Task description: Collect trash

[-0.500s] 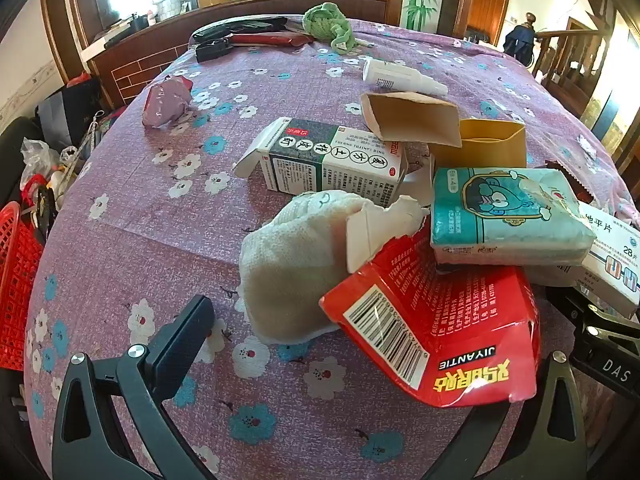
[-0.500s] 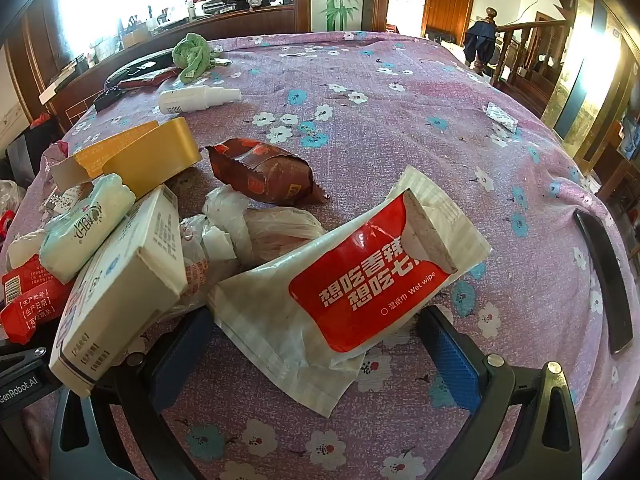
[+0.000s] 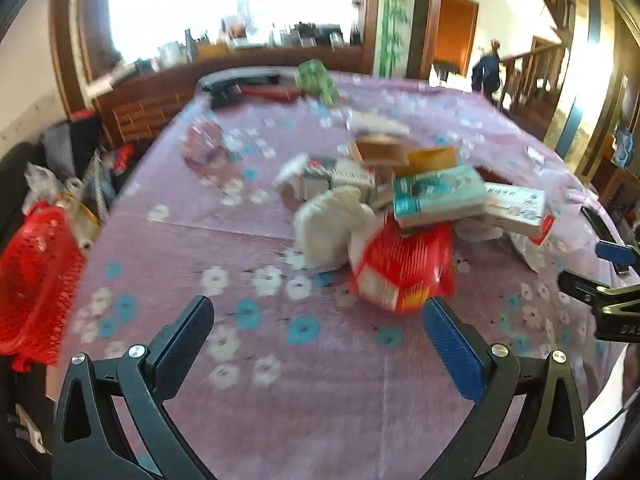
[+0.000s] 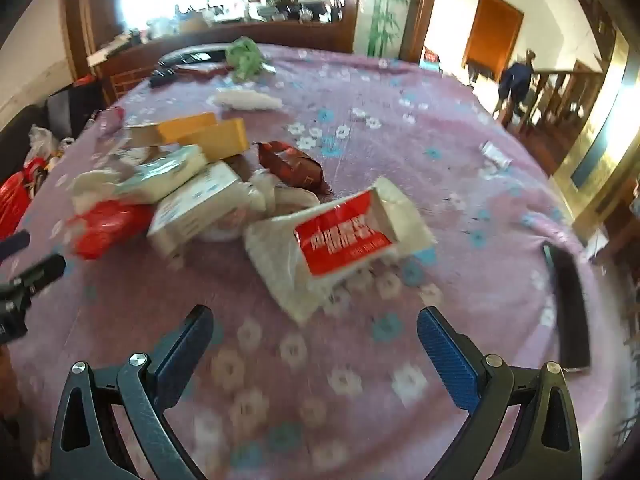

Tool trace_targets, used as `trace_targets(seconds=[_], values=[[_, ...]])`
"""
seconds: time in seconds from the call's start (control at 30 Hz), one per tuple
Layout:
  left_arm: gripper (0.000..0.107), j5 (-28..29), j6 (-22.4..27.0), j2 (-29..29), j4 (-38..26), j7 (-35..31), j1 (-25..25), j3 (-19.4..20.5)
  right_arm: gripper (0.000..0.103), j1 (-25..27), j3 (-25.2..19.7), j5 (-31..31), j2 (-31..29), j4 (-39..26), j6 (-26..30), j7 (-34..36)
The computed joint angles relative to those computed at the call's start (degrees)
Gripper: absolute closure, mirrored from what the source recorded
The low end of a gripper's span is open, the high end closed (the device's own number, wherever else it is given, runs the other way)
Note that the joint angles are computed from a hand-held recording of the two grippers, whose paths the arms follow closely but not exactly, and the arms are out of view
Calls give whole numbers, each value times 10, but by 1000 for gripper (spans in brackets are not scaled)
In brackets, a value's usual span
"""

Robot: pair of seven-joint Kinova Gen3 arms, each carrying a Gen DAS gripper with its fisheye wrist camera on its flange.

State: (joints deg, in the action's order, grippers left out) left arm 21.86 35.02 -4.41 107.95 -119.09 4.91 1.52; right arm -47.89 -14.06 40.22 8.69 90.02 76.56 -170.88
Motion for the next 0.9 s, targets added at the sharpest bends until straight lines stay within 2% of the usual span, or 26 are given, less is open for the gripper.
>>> trace_targets(seconds=[0.1,0.17,0.2,0.27,0.3,0.37,0.43,0.5,0.57,0.63,0.7,0.8,0.9], values=[[4,53,-46,-44,46,-52,56,-71,0,-77,24,56,-18,20,23,-70],[4,91,-92,-76,86,-84,72,-92,1,-130,40,99,-24,30,36,-117],[4,115,-116,-92,106,-104,65,-86,2,-157,45,123,-22,31,53,-140],[4,155,-162,-123,145,-137,29,-49,2,-200,53,169,-10,31,84,-186],[4,179,-186,-140,164,-160,18,-35,2,-208,44,192,2,32,100,-210],[4,197,-232,-159,192,-176,25,-27,2,-193,-2,220,21,31,130,-236],[4,179,-279,-170,214,-158,67,-42,8,-177,-45,243,33,36,150,-259],[4,132,-306,-180,232,-113,88,-48,14,-191,-47,250,51,28,178,-272],[4,87,-332,-187,247,-69,90,-36,14,-207,-41,255,60,28,191,-298],[4,69,-347,-193,260,-49,87,-27,14,-222,-41,260,62,39,198,-326],[4,55,-359,-198,269,-35,101,-37,14,-236,-35,262,76,31,222,-329],[4,38,-405,-209,293,-9,107,-34,14,-245,-34,271,73,42,220,-343],[4,16,-429,-217,310,7,86,-17,15,-238,-37,267,70,44,198,-333]])
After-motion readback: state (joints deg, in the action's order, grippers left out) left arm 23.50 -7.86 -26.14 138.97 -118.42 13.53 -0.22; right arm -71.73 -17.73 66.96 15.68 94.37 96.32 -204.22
